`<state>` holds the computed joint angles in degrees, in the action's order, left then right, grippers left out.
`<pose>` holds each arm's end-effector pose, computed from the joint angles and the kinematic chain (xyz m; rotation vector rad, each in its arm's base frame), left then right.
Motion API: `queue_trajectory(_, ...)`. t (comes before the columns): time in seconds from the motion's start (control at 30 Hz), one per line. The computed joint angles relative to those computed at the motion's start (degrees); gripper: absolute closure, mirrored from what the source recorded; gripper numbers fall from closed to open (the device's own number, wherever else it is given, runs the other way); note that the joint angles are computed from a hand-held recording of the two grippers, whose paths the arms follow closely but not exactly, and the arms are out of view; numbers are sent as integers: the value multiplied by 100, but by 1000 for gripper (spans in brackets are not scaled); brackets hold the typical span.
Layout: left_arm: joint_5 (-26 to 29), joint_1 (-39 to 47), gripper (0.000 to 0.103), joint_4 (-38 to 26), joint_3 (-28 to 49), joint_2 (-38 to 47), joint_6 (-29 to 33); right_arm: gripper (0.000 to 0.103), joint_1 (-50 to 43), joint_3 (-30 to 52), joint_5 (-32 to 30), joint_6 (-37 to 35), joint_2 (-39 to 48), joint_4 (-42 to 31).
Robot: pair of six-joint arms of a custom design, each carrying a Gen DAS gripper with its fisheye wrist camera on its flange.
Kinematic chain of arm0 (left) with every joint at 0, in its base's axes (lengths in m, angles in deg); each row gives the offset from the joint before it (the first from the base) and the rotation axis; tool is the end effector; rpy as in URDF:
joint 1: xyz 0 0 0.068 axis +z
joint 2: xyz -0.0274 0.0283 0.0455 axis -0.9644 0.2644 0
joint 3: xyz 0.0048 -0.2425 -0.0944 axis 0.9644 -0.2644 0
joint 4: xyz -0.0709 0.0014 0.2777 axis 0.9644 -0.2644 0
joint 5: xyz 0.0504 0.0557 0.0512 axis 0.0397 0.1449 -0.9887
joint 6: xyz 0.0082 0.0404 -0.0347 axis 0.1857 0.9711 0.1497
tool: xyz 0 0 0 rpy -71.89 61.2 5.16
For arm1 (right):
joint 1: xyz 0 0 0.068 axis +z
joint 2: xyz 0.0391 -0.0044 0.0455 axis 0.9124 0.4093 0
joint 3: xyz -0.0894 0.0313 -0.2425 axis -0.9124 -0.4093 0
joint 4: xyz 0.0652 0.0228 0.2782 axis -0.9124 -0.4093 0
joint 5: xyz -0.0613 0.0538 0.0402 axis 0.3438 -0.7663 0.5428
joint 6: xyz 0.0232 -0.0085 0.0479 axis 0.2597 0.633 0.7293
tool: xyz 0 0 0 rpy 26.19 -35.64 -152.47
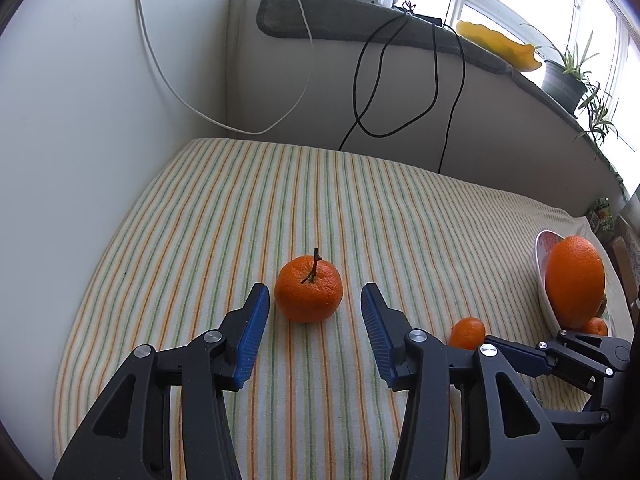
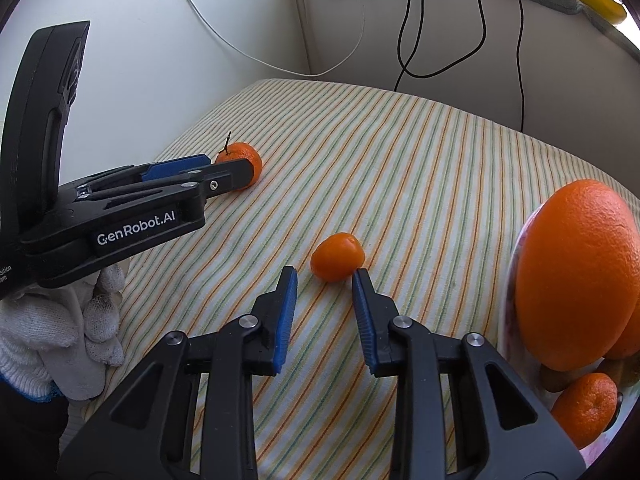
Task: Organize fruits
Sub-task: 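Grasp the stemmed tangerine with the left gripper while the right gripper grasps the small tangerine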
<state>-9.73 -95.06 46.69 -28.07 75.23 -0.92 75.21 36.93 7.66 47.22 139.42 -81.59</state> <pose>0.2059 -0.0672 0.1869 -0.2673 2.3622 -0.1031 0.2283 0.0513 0.1804 -0.8171 2.4416 0.4265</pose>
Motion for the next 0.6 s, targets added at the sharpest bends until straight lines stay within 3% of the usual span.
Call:
queue_trajectory(0.3,236,239,57,184,84,376,4,72,180,105,154,154,217,145)
queue_trajectory(0.37,318,298,65,212,65,368,8,70,198,157,147,207,311,177)
queue_trajectory(0.5,230,221,66,244,61,403,5,70,296,280,165,244,481,219)
queue_trajectory(0.6,293,270,67,270,35,370,-1,75,342,264,202,305,471,241)
